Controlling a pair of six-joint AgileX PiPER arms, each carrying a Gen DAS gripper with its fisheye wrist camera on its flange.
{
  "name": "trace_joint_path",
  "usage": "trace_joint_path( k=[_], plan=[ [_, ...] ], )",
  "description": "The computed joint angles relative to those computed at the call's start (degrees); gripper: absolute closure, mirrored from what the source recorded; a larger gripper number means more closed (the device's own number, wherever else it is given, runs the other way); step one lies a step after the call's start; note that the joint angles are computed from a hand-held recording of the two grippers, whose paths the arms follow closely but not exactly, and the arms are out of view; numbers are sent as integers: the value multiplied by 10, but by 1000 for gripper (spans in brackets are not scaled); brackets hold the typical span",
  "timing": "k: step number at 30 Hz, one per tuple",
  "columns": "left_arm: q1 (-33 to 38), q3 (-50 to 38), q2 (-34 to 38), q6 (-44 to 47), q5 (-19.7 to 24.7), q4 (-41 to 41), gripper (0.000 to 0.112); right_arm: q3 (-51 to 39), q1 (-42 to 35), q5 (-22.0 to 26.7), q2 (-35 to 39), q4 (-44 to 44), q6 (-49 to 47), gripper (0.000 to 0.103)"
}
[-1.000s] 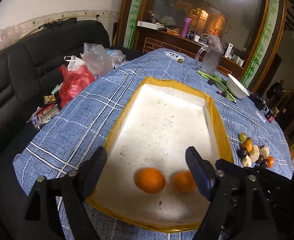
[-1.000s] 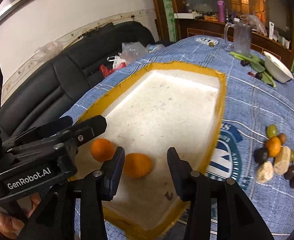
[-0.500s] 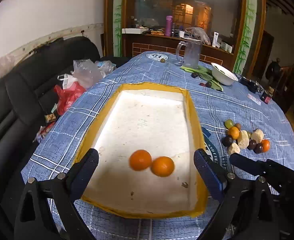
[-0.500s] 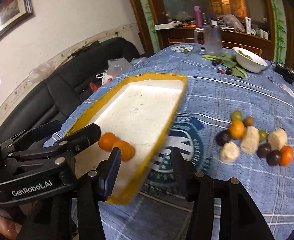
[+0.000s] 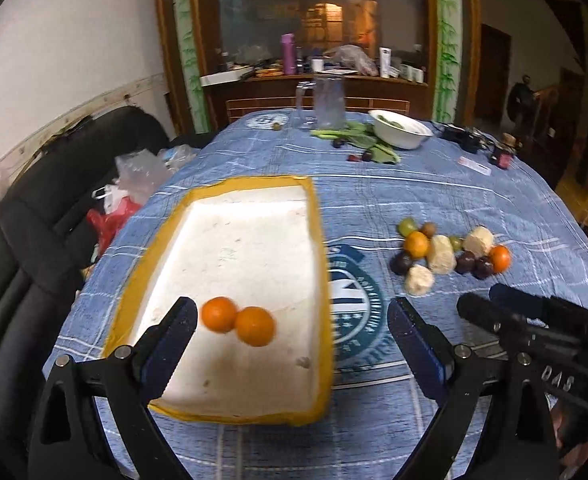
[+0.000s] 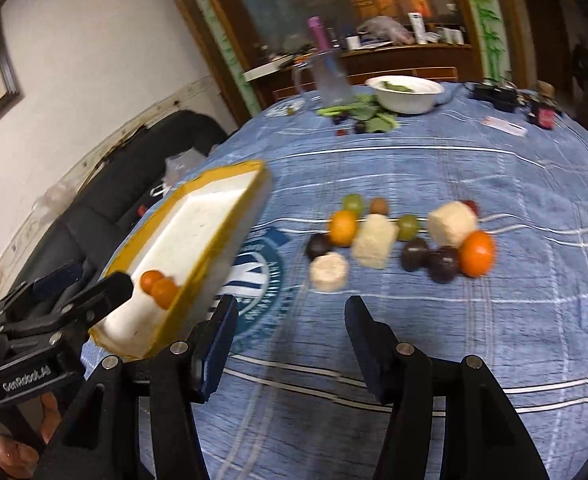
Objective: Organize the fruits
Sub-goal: 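Withdraw both open tools from the tray back toward the fruit pile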
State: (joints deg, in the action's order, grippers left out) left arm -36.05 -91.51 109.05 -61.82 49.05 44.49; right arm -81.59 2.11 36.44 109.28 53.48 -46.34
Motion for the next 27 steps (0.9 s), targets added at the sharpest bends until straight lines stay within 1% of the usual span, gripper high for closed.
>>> trace_joint_path(
  k=[3, 9, 11, 13, 15, 21, 25, 27],
  plan=[
    [-8, -23, 16, 18, -2, -12, 17, 3, -26, 4, 0, 12, -10, 43],
    [-22, -93, 65, 66, 24, -37, 17, 1, -67, 10, 6, 21, -22, 43],
    [-23, -109, 77, 79, 24, -49, 17, -6, -80, 13, 13, 14, -18, 43],
    [-21, -115, 85, 84, 9, -60, 17, -13, -93, 14, 20, 5, -13, 43],
    [-20, -125, 97, 98, 1, -72, 17, -25, -105, 13, 30, -17, 4, 43],
    [-14, -223, 166, 191, 36, -149, 17, -93, -124, 19, 79, -113, 87, 43],
    [6, -257, 186, 232, 16, -211, 17, -144, -116, 31, 111, -153, 120, 43],
    [24, -297, 207, 263, 13, -260, 17, -179, -109, 40, 131, -171, 145, 43]
  ],
)
